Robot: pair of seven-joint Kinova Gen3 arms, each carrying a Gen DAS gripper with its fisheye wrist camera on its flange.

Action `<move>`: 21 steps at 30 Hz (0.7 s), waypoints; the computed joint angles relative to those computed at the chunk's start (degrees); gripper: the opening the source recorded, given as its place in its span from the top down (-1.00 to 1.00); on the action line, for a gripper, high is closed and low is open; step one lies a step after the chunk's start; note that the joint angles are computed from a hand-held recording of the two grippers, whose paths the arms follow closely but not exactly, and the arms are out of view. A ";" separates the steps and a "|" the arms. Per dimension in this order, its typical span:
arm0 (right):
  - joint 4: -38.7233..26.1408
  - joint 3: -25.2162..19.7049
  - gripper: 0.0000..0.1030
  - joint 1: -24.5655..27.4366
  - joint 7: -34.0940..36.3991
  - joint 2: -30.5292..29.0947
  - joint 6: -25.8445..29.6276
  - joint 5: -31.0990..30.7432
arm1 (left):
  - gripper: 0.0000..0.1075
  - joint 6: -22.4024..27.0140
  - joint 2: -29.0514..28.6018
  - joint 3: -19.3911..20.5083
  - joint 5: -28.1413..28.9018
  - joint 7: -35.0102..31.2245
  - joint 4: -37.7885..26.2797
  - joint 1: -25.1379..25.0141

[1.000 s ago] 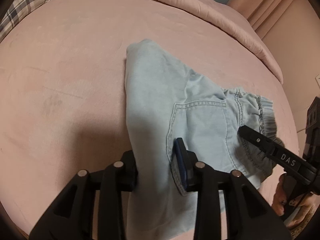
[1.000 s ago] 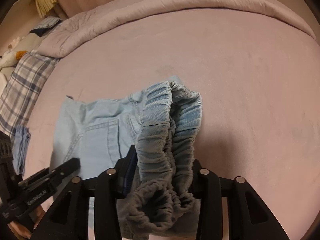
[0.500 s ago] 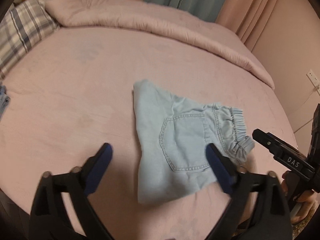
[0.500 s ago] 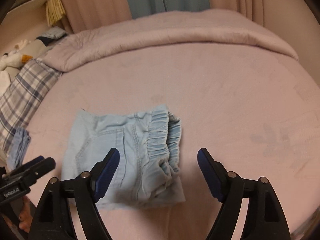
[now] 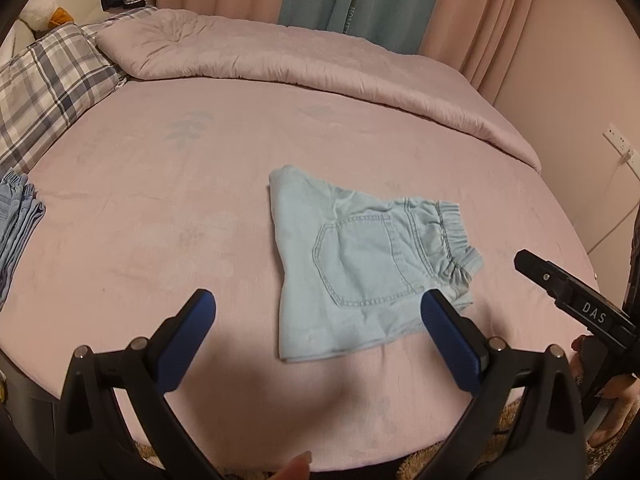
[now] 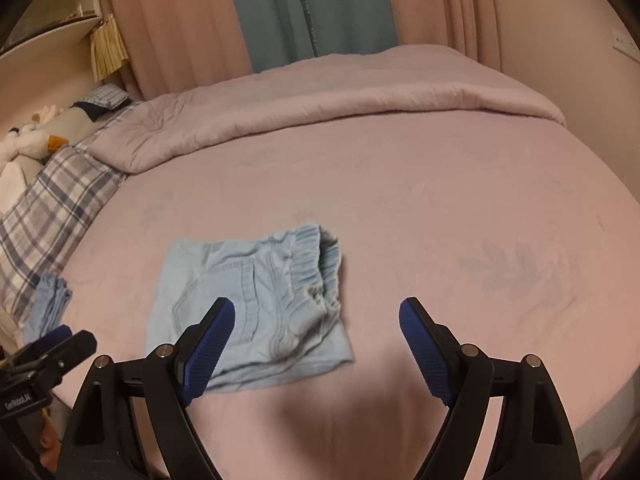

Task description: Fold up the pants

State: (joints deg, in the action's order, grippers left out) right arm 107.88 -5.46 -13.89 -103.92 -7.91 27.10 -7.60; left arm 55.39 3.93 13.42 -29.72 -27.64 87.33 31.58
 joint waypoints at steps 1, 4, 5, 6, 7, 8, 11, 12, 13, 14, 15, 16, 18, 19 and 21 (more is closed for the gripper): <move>0.07 0.11 -0.63 -0.21 0.28 0.16 0.08 -0.38 | -0.91 0.12 0.03 0.08 0.04 0.03 0.03 0.11; -0.13 -0.47 -0.63 -0.26 -0.52 0.66 0.65 0.19 | -0.91 0.70 0.04 0.28 -0.18 0.40 0.16 0.56; -0.06 -0.55 -0.63 -0.31 -0.75 0.52 0.89 0.22 | -0.91 0.90 0.09 0.34 -0.40 0.79 0.17 0.73; 0.00 -0.64 -0.63 -0.42 -0.92 0.51 0.98 0.15 | -0.91 0.92 -0.03 0.32 -0.40 0.97 0.31 0.77; -0.19 -0.40 -0.63 -0.67 -0.51 0.70 1.27 -0.37 | -0.91 0.83 -0.18 0.30 -0.32 1.21 0.52 0.76; -0.03 -0.45 -0.63 -0.75 -0.54 0.57 1.25 -0.48 | -0.91 0.84 -0.22 0.33 -0.24 1.44 0.59 0.75; 0.39 -0.55 -0.63 -0.93 -0.36 0.30 0.94 -0.61 | -0.91 1.05 -0.56 0.35 0.26 1.83 0.82 0.52; 0.46 -0.81 -0.63 -0.85 -0.78 0.28 0.88 -0.17 | -0.91 1.18 -0.59 0.45 0.21 2.13 0.85 0.53; 0.68 -1.06 -0.63 -0.81 -1.26 0.22 0.72 0.16 | -0.91 1.25 -0.71 0.49 0.29 2.30 0.92 0.48; 0.71 -1.11 -0.63 -0.91 -1.41 0.24 0.75 0.21 | -0.91 1.30 -0.82 0.56 0.31 2.53 0.98 0.45; 0.60 -1.08 -0.63 -1.00 -1.49 0.35 0.92 0.17 | -0.91 1.11 -1.02 0.57 0.50 2.57 1.18 0.31; 0.44 -1.20 -0.63 -0.99 -1.87 0.46 1.15 0.36 | -0.91 0.94 -1.19 0.59 0.62 2.65 1.36 0.16; 0.30 -1.13 -0.63 -1.11 -1.94 0.54 1.32 0.33 | -0.91 0.69 -1.38 0.62 0.85 2.58 1.65 -0.21; 0.32 -0.93 -0.63 -1.21 -1.65 0.53 1.29 0.14 | -0.91 0.76 -1.39 0.67 0.94 2.56 1.67 -0.36; 0.37 -1.27 -0.63 -1.27 -2.00 0.40 1.10 0.53 | -0.91 0.64 -1.48 0.75 1.18 2.48 1.83 -0.59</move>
